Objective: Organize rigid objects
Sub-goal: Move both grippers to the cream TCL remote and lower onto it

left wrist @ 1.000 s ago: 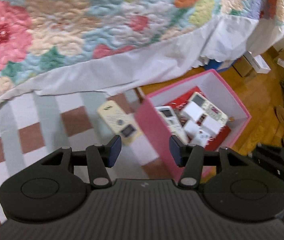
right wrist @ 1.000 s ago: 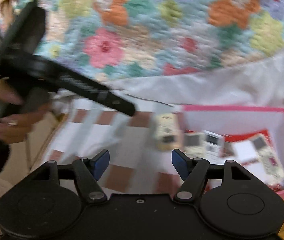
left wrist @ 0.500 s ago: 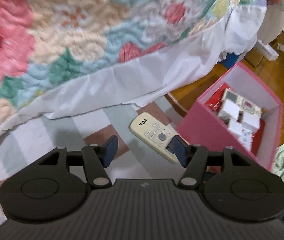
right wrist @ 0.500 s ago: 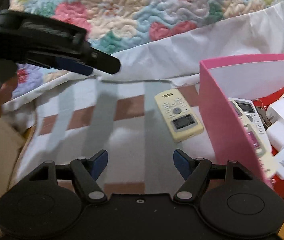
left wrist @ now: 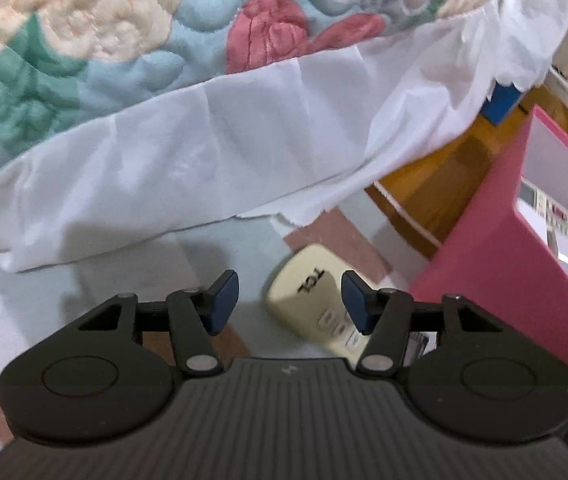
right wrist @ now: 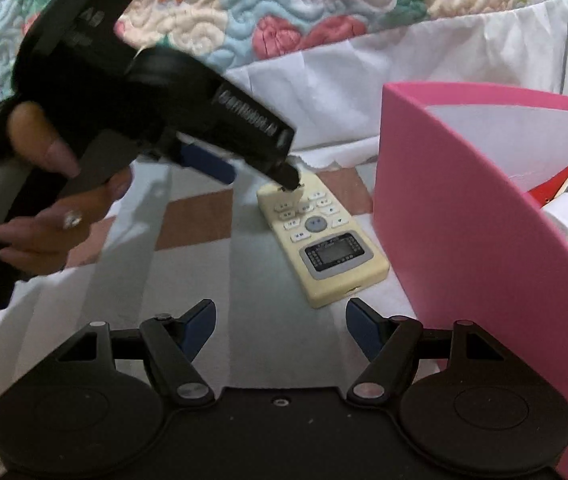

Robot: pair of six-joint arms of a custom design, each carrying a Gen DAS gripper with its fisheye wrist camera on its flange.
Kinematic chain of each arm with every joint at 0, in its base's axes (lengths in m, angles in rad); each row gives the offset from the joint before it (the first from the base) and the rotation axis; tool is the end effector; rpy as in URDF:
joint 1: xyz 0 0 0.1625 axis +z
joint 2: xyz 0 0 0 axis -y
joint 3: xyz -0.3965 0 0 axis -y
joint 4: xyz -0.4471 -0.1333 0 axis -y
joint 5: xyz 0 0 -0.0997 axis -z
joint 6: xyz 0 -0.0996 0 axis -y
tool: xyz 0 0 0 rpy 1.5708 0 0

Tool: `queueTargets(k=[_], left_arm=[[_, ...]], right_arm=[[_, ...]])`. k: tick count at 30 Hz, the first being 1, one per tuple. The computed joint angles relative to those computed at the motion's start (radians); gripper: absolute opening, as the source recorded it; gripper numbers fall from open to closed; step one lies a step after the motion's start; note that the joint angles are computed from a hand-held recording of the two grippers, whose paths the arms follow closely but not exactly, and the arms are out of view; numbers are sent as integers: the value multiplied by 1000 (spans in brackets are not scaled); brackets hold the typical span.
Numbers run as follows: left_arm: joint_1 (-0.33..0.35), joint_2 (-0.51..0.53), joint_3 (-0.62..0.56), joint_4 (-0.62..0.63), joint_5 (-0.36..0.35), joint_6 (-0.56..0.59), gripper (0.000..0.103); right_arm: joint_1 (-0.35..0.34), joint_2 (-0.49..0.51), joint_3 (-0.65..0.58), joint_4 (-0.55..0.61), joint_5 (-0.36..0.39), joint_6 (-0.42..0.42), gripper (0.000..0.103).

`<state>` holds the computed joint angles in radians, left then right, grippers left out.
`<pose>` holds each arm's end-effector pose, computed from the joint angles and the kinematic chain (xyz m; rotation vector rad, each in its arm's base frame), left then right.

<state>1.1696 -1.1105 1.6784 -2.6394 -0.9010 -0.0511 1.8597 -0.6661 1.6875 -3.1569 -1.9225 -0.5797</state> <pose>-0.0851 -0.7004 0.2566 0.2147 2.4817 -0.8119 0.2885 -0.6231 0.0006 0.9855 -2.4473 0.6885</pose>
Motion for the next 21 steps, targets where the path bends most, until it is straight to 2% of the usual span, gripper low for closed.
queueTargets(k=[2, 5, 9, 12, 16, 21], left_arm=[[12, 12, -16, 16, -36, -19, 46], [13, 14, -3, -6, -53, -6, 43], [9, -5, 17, 12, -47, -18, 40], [-4, -51, 55, 54, -34, -55, 40], [-18, -121, 121, 112, -13, -149, 40], [-31, -203, 205, 129, -4, -273, 40]], right_arm=[[-2, 8, -1, -24, 8, -8, 75], [3, 22, -10, -34, -8, -28, 77], [10, 22, -10, -18, -28, -75, 78], [5, -5, 11, 20, -10, -98, 78], [5, -62, 45, 137, 30, -69, 78], [10, -150, 87, 380, 112, -63, 75]])
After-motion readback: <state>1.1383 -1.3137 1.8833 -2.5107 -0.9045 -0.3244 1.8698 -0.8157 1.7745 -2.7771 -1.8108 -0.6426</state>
